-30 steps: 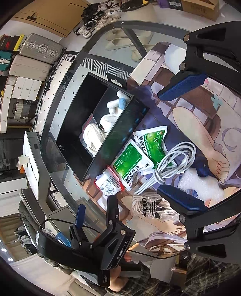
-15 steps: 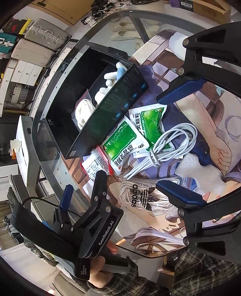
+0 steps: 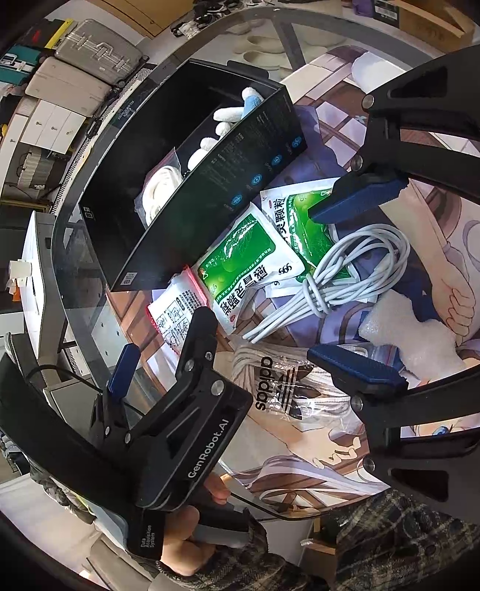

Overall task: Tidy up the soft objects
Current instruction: 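Move the left tool to the red-edged white packet while the right tool reaches the white cable, then grasp the red-edged packet with the left tool while the right tool grasps the white cable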

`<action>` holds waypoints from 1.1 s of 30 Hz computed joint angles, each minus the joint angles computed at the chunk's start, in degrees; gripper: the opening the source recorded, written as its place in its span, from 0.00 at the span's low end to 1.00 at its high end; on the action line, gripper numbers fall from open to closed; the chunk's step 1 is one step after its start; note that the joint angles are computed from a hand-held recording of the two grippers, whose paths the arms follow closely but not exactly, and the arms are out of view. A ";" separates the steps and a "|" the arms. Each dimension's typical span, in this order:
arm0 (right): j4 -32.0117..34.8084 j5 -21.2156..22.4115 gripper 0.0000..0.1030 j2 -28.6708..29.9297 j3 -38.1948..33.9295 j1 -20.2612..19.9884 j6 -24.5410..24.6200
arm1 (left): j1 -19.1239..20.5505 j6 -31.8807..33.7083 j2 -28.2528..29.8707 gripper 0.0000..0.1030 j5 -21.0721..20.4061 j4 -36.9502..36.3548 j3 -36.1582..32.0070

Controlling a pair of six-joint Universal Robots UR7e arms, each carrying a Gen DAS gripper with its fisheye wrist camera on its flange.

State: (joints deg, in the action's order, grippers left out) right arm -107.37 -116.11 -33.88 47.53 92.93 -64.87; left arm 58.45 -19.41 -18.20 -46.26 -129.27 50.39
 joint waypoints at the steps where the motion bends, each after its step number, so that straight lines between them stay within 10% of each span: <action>1: -0.19 -0.15 0.67 0.10 0.07 0.05 -0.10 | 0.09 0.09 0.00 1.00 -0.12 -0.17 0.05; 33: -1.37 -5.19 0.31 1.54 1.70 1.08 -5.26 | 1.05 1.32 1.20 0.94 1.37 -0.15 -0.40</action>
